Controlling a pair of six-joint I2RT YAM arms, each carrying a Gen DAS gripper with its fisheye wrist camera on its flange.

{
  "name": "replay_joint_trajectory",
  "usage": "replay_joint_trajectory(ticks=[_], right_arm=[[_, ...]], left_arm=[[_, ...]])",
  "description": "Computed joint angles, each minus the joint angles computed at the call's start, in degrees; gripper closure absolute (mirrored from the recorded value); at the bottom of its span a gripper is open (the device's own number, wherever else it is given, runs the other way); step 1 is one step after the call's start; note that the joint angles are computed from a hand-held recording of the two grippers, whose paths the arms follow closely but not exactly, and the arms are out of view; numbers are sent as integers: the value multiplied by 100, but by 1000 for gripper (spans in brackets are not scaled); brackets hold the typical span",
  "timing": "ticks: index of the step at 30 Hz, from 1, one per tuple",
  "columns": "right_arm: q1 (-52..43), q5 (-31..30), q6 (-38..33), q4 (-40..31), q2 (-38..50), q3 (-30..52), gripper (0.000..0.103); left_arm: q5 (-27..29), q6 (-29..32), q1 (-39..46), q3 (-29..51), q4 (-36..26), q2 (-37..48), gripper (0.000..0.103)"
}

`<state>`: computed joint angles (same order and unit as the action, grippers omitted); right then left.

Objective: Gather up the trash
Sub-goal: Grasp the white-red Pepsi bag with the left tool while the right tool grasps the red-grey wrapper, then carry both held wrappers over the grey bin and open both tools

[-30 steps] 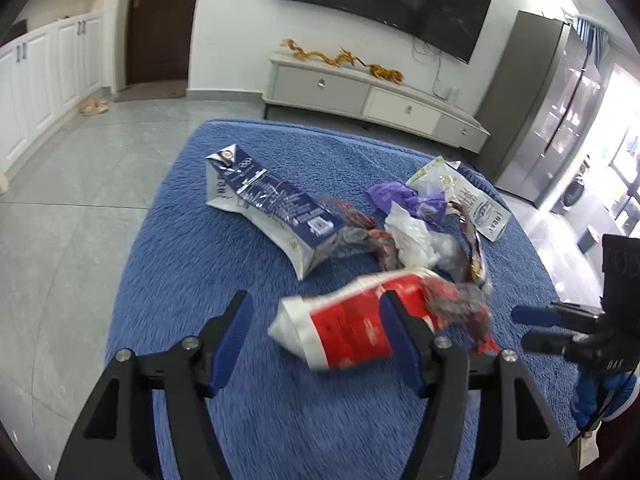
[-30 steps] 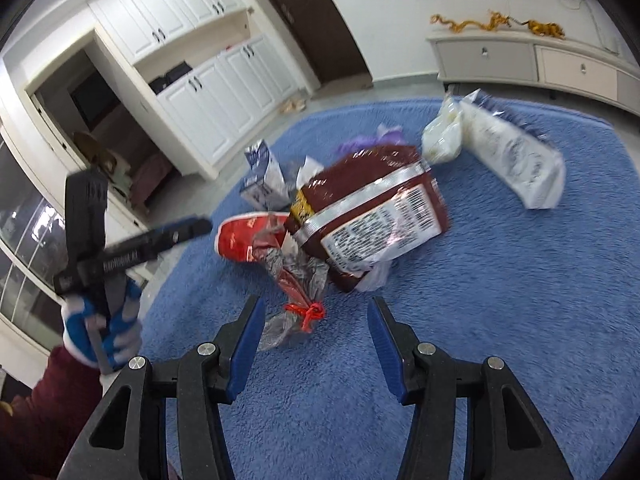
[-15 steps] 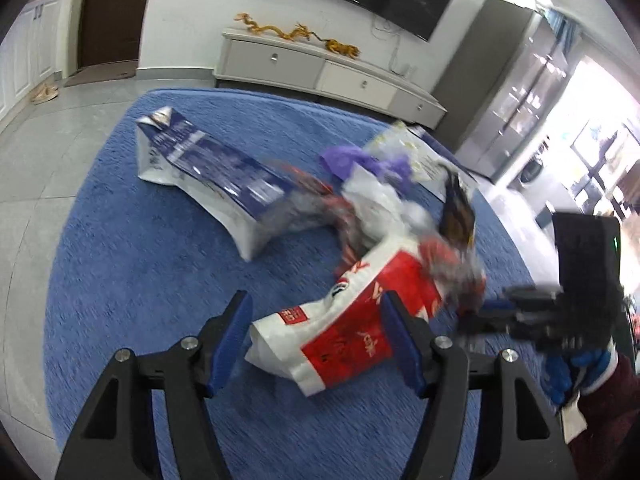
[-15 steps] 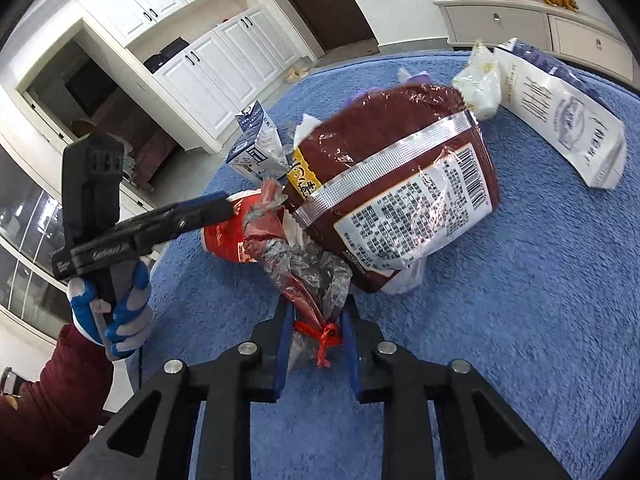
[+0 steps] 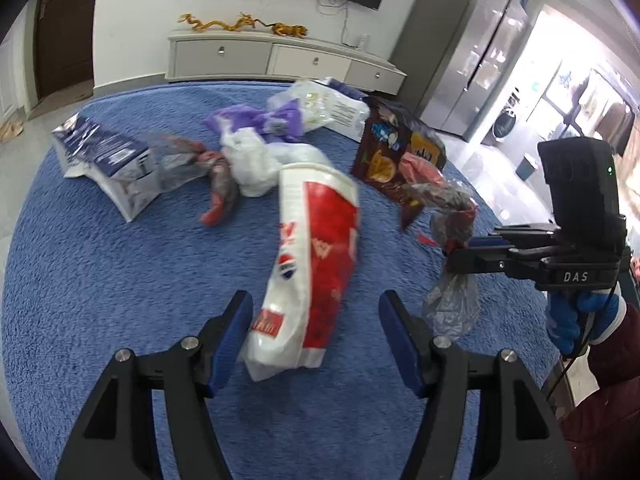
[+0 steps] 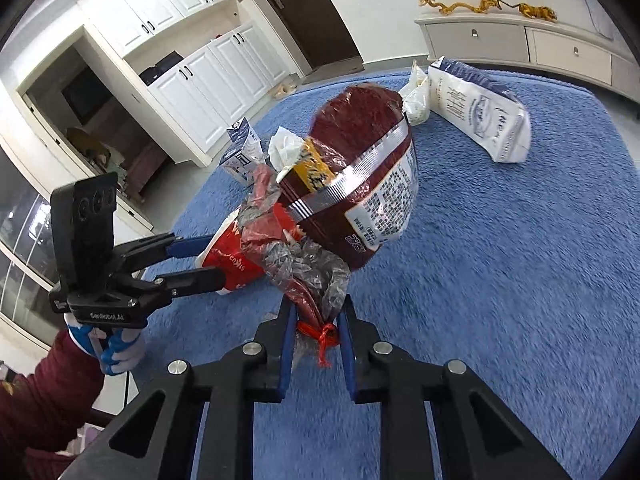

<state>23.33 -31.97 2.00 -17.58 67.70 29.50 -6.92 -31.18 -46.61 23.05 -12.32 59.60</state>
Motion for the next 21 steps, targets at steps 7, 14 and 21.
replay_joint_trajectory(ticks=[7, 14, 21], right_arm=[[-138, 55, -133, -374, -639, -151, 84], [-338, 118, -165, -864, -1485, -266, 84], [-1513, -505, -788, -1383, -1779, -249, 85]], left_arm=[[-314, -348, -189, 365, 164, 910, 72], [-793, -899, -528, 204, 53, 372, 77], [-1426, -1289, -910, 653, -897, -394, 77]])
